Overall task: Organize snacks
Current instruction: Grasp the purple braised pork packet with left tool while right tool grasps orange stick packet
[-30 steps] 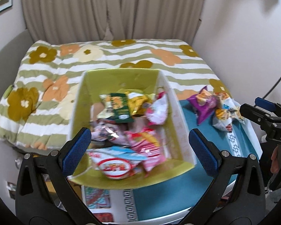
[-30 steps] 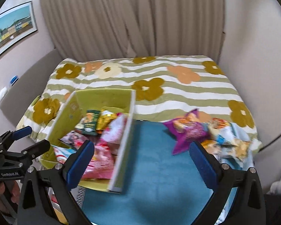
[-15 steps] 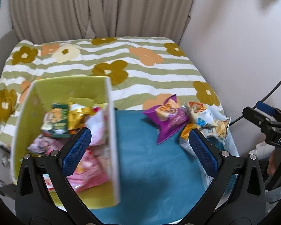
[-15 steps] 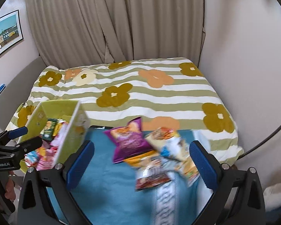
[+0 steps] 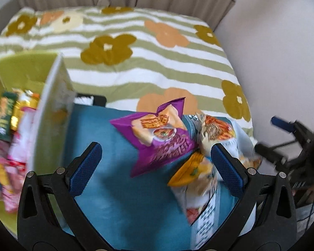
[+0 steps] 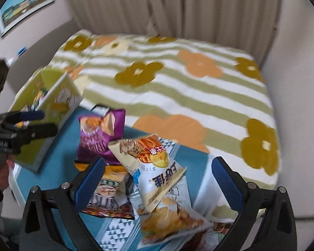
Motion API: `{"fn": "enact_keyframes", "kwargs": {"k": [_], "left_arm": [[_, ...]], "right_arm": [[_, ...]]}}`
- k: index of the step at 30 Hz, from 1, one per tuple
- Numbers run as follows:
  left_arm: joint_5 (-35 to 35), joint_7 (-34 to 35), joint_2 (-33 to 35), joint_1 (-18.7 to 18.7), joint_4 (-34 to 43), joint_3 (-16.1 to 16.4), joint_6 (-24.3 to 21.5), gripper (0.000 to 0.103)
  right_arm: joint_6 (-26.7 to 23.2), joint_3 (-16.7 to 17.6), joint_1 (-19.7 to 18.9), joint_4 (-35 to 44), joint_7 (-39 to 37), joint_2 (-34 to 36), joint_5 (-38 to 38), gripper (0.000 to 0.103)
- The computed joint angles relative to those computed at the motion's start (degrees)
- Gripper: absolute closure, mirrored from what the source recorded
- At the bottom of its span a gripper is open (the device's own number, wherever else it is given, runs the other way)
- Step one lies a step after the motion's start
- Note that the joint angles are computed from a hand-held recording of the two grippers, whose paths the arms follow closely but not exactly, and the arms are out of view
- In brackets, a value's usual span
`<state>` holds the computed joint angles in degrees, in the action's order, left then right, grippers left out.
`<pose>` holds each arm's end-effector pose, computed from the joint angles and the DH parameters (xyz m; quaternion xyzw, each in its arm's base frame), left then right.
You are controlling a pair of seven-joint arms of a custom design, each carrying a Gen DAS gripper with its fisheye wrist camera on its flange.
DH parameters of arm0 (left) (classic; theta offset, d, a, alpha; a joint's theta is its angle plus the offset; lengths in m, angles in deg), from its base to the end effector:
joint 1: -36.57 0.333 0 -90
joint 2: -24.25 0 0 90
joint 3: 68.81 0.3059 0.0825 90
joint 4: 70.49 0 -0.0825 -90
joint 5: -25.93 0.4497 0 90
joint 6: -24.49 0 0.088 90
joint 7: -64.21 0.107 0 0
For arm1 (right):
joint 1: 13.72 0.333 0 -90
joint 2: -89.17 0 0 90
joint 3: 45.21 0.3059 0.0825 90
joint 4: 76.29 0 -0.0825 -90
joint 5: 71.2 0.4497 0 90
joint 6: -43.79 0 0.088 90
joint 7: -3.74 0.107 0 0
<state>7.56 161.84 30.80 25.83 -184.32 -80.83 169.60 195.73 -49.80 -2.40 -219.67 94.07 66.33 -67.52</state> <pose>0.6209 -0.2537 0.4119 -0.5750 0.7798 -0.2461 0.0263 0.5142 0.0587 0.4433 -0.7009 0.6594 -0.1499 0.2270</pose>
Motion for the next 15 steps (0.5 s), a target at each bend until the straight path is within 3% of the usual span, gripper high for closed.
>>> {"fn": "enact_keyframes", "kwargs": {"k": [2,6,10,15], "left_arm": [[1.2,-3.9,3.5,-0.7,2.6,0.1,-0.5,0.0],[4.9,-11.1,9.3,-2.3,7.2,0.7,-1.2,0.0],[9.4,-15.6,13.2,-3.8,10.8,1.4,-3.3,0.0],[13.7,-19.8,16.9,-5.1,14.0,2.2,-5.5,0.0]], "right_arm": [[-0.3,-3.9,3.3,1.5,-8.2,3.1,5.1,0.002],[-2.1,-6.1,5.0,4.6,-21.5,8.4,13.4,0.002],[-5.9,-6.5,4.6,8.1,-33.0,13.2,20.6,0.002],[-10.0,-4.4,1.9,11.7,-41.2,18.1,24.4,0.002]]}}
